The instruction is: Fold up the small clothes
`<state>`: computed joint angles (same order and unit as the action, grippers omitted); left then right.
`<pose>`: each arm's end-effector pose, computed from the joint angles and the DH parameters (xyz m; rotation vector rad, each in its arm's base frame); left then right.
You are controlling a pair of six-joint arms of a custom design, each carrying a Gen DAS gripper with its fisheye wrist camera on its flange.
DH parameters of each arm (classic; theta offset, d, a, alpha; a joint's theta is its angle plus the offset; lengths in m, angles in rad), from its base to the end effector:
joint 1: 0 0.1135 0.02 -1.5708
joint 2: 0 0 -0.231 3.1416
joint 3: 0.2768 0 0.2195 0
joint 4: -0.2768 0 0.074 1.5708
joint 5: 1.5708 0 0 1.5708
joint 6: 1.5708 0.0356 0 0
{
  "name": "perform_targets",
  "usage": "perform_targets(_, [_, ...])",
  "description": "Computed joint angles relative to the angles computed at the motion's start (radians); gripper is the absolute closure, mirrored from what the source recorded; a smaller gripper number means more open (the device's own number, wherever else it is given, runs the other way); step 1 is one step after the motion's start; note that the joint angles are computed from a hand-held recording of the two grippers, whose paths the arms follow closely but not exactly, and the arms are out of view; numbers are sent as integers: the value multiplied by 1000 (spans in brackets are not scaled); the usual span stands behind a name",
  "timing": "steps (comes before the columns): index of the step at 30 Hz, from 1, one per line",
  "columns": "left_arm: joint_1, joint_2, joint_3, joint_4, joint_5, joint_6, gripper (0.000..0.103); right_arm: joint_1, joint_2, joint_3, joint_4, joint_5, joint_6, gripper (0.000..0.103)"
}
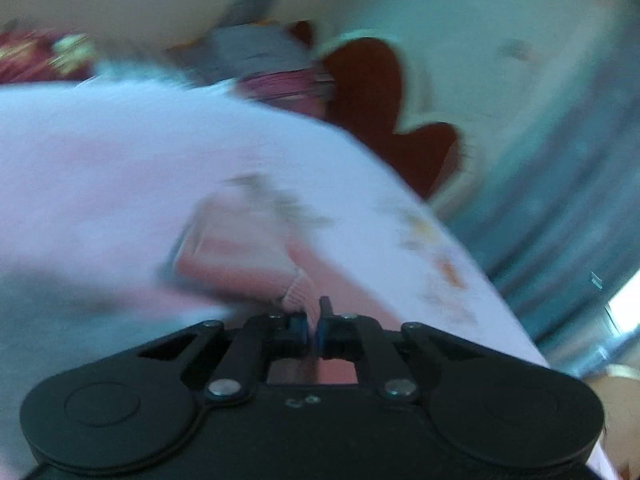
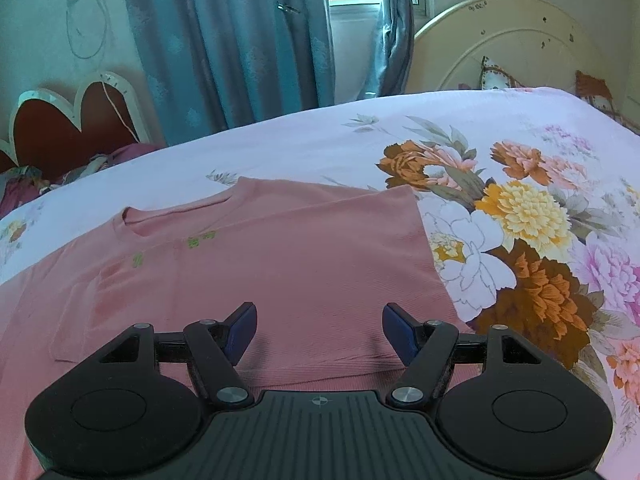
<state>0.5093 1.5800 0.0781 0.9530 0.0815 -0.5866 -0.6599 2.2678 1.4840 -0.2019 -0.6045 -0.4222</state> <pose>0.1672 0.0901 0.0809 -1.0630 1.8348 -0.1323 0.3420 -0.2398 0.0979 0.0590 2.3407 0.2614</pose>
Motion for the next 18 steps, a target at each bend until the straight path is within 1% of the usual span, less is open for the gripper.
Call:
perform_targets(2, [-165,-106,15,-93,-80,-7,99,-5,5,4,-1,-7,6,33])
perform_targets(3, [-263,-128,37,-125,-121,-14,99,-7,11,9,-6,-12,8,33])
perform_targets(5, [-481,-135,114,-203,-228,-30,99,-11,19,15,-8,-14,12,33])
perform_targets(6, [-569,-111,156,-217,-264,-42,99,-14,24,23,-15,-19,13,33])
perform_targets(9, [-837,35,346,-262,-364,-54,99,-30,29,34,-26,-36,12,33])
perform_targets(12, [-1024,218,561,-311,-408,-29,98,-58,28,49,-47,-55,1,33])
perform_targets(14, [-1117,341,722,-373,-420,-31,98,-81,27,60,-60,-69,-15,33])
perform_targets(17, [-1226,509,987,-527,-439,-19,98,-118,34,95,-94,-88,-29,33])
perform_targets(18, [-1246,551,1053,-565,-444,-8,98,-132,40,110,-106,-94,-31,33])
